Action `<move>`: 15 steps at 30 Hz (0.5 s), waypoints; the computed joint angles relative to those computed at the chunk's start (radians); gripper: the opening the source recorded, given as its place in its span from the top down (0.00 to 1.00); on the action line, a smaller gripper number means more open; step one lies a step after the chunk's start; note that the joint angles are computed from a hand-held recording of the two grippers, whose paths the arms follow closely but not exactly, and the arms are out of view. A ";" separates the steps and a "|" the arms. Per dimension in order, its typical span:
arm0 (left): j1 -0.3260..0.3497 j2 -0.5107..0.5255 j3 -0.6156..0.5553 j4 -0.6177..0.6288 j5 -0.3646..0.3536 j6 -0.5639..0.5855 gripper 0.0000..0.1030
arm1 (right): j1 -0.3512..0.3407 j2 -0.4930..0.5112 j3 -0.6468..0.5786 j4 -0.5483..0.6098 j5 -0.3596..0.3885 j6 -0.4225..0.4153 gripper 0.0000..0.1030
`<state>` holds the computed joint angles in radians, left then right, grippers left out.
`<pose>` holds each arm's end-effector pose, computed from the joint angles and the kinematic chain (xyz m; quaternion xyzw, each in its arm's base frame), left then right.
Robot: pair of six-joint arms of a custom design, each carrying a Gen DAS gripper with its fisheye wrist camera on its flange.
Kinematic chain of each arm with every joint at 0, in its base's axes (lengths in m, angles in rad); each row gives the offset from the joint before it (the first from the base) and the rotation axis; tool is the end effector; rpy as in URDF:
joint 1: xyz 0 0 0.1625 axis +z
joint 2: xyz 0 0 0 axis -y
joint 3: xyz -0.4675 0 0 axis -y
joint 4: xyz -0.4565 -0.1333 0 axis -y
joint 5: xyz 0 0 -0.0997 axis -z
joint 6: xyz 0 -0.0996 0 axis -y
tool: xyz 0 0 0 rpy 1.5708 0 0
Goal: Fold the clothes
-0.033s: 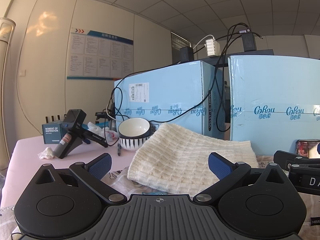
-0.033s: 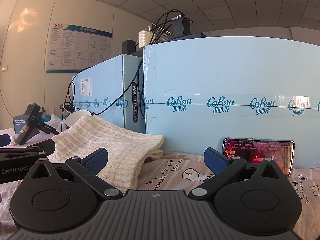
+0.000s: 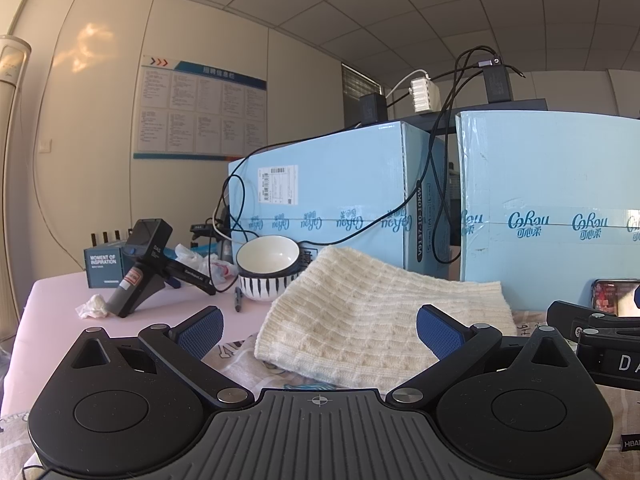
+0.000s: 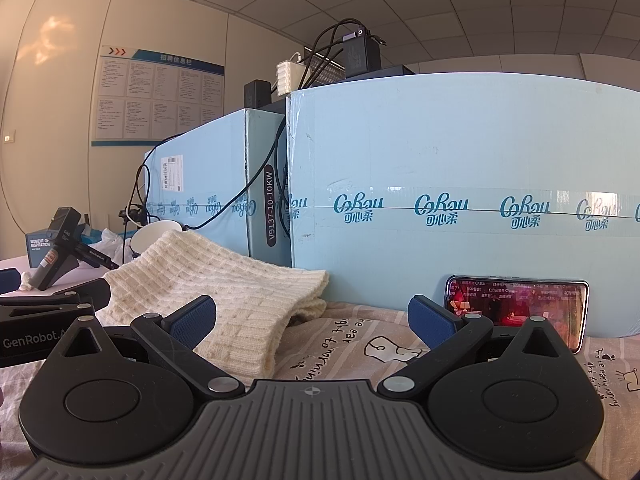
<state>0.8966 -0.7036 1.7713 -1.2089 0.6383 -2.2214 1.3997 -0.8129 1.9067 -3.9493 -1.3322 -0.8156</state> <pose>-0.2388 -0.6404 -0.0253 0.1817 0.6520 -0.6334 0.3752 0.0436 -0.6691 0.1648 0.3194 -0.7315 0.5690 0.1978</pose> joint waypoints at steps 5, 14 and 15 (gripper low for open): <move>0.001 0.001 0.000 -0.003 0.002 0.009 0.00 | 0.000 0.000 0.000 0.000 0.000 0.001 0.00; 0.000 0.000 0.001 -0.001 0.001 0.003 0.00 | 0.000 -0.001 0.001 0.002 -0.001 0.002 0.00; 0.000 0.000 0.001 -0.001 0.001 0.003 0.00 | 0.000 -0.001 0.001 0.002 -0.001 0.002 0.00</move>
<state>0.8969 -0.7039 1.7725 -1.2100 0.6397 -2.2181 1.3997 -0.8143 1.9076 -3.9476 -1.3331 -0.8134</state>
